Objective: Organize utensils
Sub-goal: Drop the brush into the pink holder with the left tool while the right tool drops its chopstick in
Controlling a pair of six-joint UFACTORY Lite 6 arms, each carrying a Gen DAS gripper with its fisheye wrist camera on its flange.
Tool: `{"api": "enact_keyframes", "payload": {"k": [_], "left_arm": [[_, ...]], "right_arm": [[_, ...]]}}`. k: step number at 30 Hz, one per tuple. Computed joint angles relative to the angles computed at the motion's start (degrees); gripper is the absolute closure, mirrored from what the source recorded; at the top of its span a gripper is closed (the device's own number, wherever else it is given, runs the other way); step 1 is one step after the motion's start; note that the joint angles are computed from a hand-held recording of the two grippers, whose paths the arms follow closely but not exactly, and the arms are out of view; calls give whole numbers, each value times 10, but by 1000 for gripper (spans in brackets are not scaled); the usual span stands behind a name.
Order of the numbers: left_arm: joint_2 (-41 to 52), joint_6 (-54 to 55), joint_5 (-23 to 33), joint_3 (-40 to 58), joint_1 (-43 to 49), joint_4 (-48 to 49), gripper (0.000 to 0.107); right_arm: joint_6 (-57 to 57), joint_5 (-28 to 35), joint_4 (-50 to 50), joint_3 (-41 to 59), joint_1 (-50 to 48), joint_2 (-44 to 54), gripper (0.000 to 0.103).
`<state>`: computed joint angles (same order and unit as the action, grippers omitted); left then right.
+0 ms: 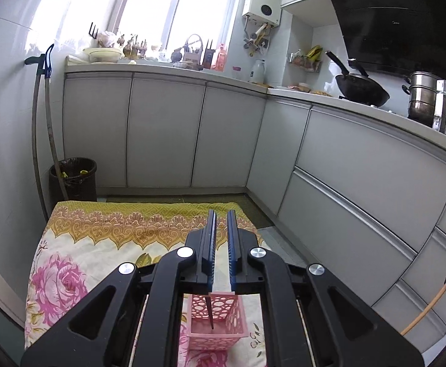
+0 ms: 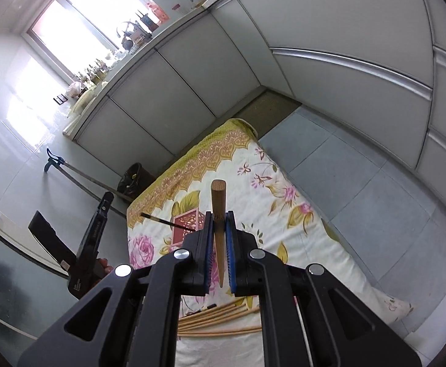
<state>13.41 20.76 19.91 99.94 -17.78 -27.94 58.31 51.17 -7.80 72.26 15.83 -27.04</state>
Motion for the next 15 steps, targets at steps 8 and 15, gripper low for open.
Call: {"api": "enact_keyframes", "payload": {"k": [8, 15], "left_arm": [[-7, 42, 3, -15, 13, -32, 101], [-137, 91, 41, -81, 61, -115, 85]], "right_arm": [[-59, -56, 38, 63, -34, 88, 95], [-29, -82, -11, 146, -2, 170, 95]]}}
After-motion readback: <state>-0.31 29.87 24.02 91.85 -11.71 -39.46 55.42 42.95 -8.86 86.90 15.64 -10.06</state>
